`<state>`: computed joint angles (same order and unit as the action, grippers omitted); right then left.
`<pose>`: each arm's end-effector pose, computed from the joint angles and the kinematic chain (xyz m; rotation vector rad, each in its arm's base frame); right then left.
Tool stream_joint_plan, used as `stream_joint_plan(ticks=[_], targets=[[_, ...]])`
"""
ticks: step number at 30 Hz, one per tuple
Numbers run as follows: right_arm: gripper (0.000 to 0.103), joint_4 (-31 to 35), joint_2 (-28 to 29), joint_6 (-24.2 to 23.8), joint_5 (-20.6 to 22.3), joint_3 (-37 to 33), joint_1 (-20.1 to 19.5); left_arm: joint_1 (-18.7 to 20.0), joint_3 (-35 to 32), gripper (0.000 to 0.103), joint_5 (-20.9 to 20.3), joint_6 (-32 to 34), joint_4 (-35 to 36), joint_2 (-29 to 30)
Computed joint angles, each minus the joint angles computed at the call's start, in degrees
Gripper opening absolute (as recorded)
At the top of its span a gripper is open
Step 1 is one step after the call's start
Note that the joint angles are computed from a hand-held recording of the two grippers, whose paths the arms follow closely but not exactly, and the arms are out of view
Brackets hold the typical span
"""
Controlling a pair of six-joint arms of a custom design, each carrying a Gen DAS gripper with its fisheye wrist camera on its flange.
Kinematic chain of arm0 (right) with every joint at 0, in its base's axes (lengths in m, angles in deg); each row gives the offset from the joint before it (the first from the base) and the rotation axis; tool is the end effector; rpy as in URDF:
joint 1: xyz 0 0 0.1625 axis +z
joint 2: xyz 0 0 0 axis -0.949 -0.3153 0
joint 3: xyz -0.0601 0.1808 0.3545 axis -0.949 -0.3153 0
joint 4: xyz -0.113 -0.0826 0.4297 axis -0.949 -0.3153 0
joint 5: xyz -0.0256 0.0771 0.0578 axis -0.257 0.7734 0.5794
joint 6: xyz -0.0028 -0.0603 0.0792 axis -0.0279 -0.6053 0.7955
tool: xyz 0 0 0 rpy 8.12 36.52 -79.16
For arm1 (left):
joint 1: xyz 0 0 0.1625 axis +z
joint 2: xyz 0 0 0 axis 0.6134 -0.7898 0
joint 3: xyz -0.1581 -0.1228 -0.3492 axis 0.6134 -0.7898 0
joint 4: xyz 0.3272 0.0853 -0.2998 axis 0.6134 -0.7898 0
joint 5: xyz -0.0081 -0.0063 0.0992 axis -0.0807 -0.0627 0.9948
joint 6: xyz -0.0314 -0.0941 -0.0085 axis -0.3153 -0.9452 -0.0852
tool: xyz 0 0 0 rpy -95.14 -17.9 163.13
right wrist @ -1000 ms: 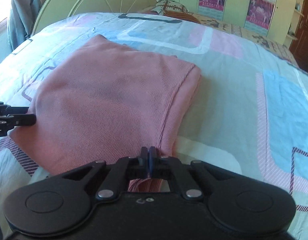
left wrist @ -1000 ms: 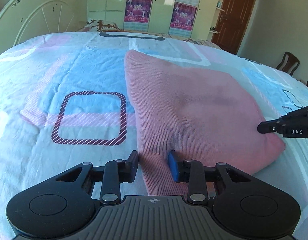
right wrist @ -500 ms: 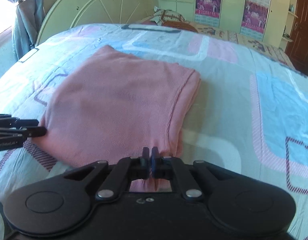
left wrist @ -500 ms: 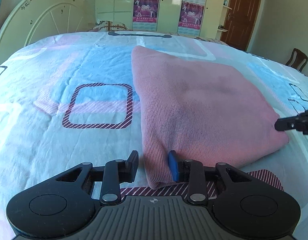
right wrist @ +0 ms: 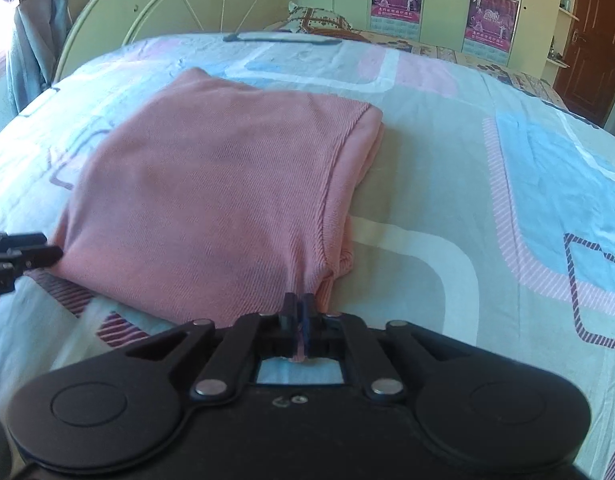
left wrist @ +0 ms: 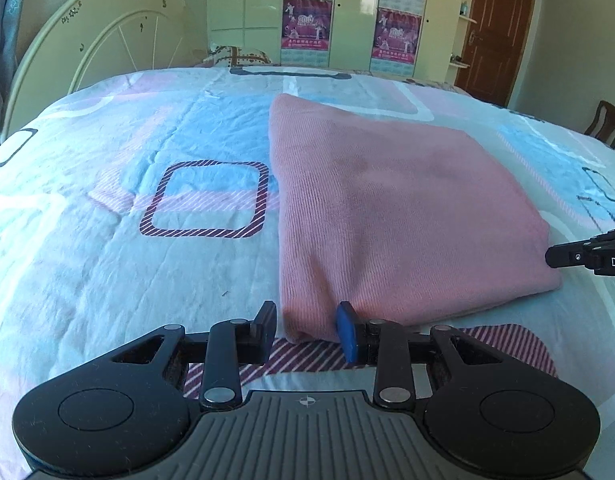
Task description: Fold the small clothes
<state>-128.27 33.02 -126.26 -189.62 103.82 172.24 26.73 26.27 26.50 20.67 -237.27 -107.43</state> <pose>0.2431 -0.7771 0.0345 1.0569 -2.3889 0.4583 -0.0717 -0.6622 0.1358 -0.0093 2.1077 -1.0475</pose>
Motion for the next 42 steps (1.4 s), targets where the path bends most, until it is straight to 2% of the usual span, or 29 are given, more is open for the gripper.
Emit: stream_joint_plan(ticks=[3, 9, 15, 18, 19, 20, 21, 22, 23, 24, 26, 27, 32, 34, 38, 40, 42], targets=[[0.003, -3.1, -4.7, 0.4, 2.3, 6.2, 0.1, -2.8, 3.7, 0.033, 1.3, -1.0, -2.7, -1.4], [0.007, -8.8, -14.9, 2.2, 5.4, 19.3, -0.1, -9.4, 11.5, 0.033, 6.5, -6.6, -5.7, -3.7], [0.007, -14.4, -23.6, 3.0, 6.3, 30.4, 0.1, -15.8, 17.2, 0.033, 10.3, -12.4, -4.0, -6.4], [0.013, -17.4, -27.5, 2.7, 6.5, 35.5, 0.5, -19.3, 19.6, 0.036, 13.0, -18.0, 0.1, -8.0], [0.022, -18.4, -28.6, 2.7, 6.7, 36.9, 0.7, -20.5, 20.3, 0.043, 14.0, -20.6, 2.7, -8.6], [0.031, -19.6, -29.6, 2.7, 6.6, 38.3, 0.8, -21.5, 20.9, 0.071, 14.9, -21.8, 3.9, -8.9], [0.060, -21.4, -30.6, 2.5, 6.3, 39.8, 1.0, -22.6, 21.3, 0.091, 16.8, -22.0, 3.6, -8.5], [0.082, -23.6, -31.3, 2.0, 6.3, 41.1, 1.3, -24.0, 21.3, 0.094, 18.8, -20.0, 0.9, -7.2], [0.088, -25.7, -32.0, 1.3, 6.7, 42.4, 1.3, -25.0, 21.4, 0.096, 19.8, -17.7, -1.5, -6.5], [0.089, -26.9, -32.9, 0.9, 6.8, 43.5, 1.5, -25.9, 21.9, 0.100, 20.5, -17.8, -1.4, -6.5], [0.095, -26.7, -34.2, 1.1, 5.8, 44.6, 2.0, -27.6, 22.9, 0.103, 21.6, -20.3, 0.6, -7.2], [0.103, -27.6, -34.6, 0.9, 5.3, 45.2, 2.2, -28.6, 23.5, 0.103, 21.6, -22.4, 2.3, -7.9], [0.103, -30.8, -35.8, -0.3, 1.7, 47.5, 3.6, -30.8, 25.9, 0.103, 22.4, -39.6, 22.2, -12.9], [0.103, -33.0, -36.1, -0.7, 1.1, 48.6, 3.9, -31.6, 26.3, 0.103, 22.2, -44.3, 27.2, -13.9], [0.103, -34.0, -37.4, 0.1, 1.8, 50.1, 3.8, -32.9, 26.6, 0.103, 23.4, -45.3, 29.6, -14.1], [0.103, -34.5, -38.1, 0.4, 2.4, 50.9, 3.7, -33.4, 26.8, 0.103, 23.2, -43.8, 27.2, -13.7], [0.103, -34.9, -38.5, 0.3, 2.4, 51.4, 3.8, -33.8, 26.9, 0.103, 23.7, -45.8, 29.4, -14.0]])
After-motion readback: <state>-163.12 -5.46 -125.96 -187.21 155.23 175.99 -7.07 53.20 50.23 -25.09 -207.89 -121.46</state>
